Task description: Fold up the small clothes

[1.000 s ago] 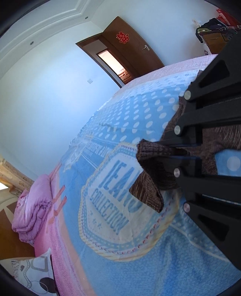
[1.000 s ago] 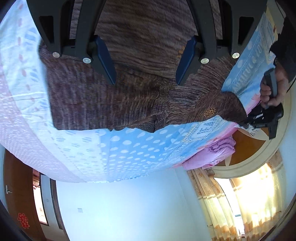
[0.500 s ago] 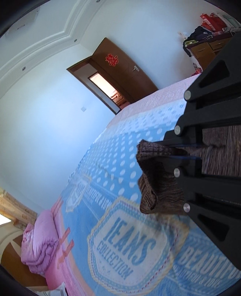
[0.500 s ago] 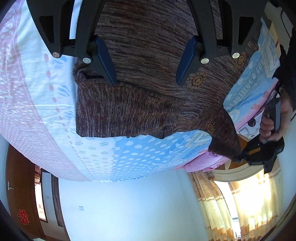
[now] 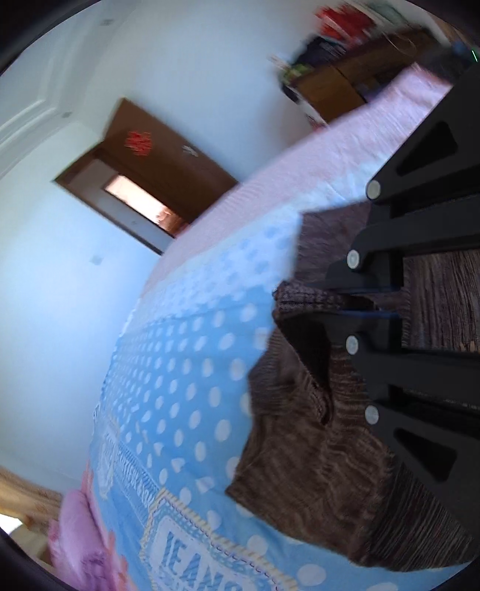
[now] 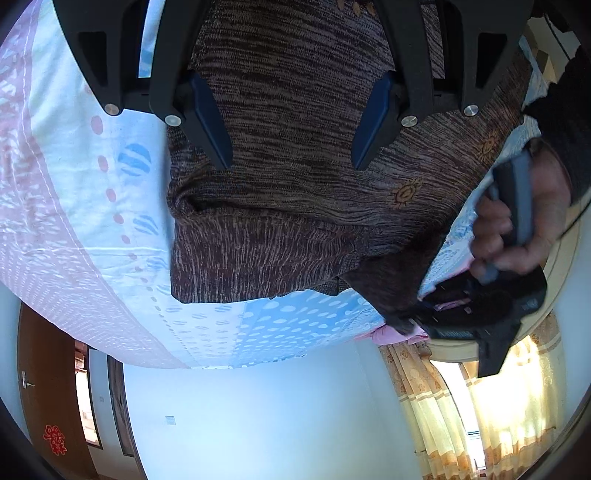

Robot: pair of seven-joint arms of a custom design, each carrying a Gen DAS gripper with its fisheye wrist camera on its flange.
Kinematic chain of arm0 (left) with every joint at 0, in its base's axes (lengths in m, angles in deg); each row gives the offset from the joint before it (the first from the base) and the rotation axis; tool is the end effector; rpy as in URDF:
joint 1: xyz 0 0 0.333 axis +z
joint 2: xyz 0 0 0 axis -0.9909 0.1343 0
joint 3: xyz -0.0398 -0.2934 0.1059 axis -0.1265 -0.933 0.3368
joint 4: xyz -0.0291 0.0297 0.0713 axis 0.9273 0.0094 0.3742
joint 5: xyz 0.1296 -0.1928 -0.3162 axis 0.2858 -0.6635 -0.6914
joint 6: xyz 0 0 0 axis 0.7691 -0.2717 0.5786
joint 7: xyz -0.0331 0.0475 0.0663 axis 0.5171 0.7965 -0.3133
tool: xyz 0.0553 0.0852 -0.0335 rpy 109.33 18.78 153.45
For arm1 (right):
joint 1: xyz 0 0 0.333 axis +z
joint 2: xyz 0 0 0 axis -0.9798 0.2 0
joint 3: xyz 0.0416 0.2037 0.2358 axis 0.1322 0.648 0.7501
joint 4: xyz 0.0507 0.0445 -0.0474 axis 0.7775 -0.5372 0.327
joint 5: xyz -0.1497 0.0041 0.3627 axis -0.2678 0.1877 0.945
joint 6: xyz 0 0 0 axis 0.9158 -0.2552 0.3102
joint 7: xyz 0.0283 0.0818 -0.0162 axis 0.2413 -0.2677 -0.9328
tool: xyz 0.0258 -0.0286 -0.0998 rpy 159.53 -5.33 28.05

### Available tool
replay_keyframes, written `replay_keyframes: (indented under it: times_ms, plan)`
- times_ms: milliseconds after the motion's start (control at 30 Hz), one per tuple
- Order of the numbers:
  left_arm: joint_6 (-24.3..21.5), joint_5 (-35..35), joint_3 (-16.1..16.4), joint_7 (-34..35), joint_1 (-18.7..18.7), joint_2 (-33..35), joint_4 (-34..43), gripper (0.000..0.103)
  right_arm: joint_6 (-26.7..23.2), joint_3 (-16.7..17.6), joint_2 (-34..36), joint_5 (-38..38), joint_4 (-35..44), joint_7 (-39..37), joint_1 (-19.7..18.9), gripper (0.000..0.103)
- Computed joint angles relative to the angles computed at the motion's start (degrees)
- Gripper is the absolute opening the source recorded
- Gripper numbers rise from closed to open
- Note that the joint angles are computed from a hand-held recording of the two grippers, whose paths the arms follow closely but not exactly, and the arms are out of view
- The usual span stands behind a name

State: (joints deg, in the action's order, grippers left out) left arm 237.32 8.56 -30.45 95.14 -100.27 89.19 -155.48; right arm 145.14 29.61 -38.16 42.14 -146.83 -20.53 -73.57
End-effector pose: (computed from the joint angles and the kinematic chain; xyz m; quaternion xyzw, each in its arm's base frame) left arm 0.6396 -0.3041 0.5857 -0.7309 0.5004 -0.4294 0.1759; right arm 0.6113 0.0527 0.5162 -0.7749 0.4409 -0.0947 0.4428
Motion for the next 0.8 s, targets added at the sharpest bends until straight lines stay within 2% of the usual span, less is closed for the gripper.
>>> replay_keyframes:
  times_ms: [100,133,200,267,333,400,433,533,600,633,700,800]
  plan:
    - [-5.0,-3.7,-3.2,9.1,0.3,2.9,2.9,0.010,-0.1,0.0,0.1,-0.1,-0.3,-0.5,0.0,0.068]
    - [-7.6,-3.5,-3.2,11.2,-0.5,3.2,3.6,0.010,-0.1,0.0,0.1,-0.4,-0.4,-0.7,0.0,0.068]
    - [-8.5,-2.4,-2.9,13.4,-1.6,1.6,2.0,0.015,0.7,0.1,0.0,-0.1,-0.8,-1.5,0.1,0.068]
    - [-6.3,-0.8,-2.6,15.0,-1.4,-2.2,-2.9,0.027,0.8,0.2,0.1,0.1,-1.0,-1.9,0.1,0.068]
    - [-6.2,3.1,-1.3,12.5,-2.2,-5.1,-6.2,0.064,1.2,0.3,0.1,0.1,-1.3,-2.2,0.3,0.068]
    - [-5.6,8.9,0.1,7.1,-2.1,-8.7,-10.6,0.073,1.6,0.4,0.3,-0.7,-1.6,-1.9,0.5,0.068]
    - [-5.9,10.4,0.1,5.5,-1.3,-10.4,-12.5,0.073,1.9,0.5,0.3,-1.3,-1.8,-1.6,0.6,0.068]
    - [-15.1,16.4,0.2,0.7,0.6,-12.4,-13.8,0.073,3.5,0.7,-0.2,-1.5,-2.2,-1.1,1.1,0.068]
    - [-26.7,19.0,0.6,0.6,0.5,-10.6,-11.0,0.073,2.8,1.0,-0.1,-2.3,-1.1,0.4,1.6,0.068]
    - [-29.5,18.6,-0.4,0.8,2.0,-9.9,-10.2,0.073,3.0,1.4,0.2,-5.1,0.1,2.4,2.3,0.068]
    - [-32.0,14.4,-0.5,1.7,3.9,-8.9,-9.7,0.073,4.3,2.3,1.4,-12.4,2.9,6.3,4.1,0.068]
    - [-31.0,11.4,-0.8,0.7,5.4,-9.3,-11.4,0.076,5.0,3.7,5.1,-22.6,8.9,11.8,7.2,0.068]
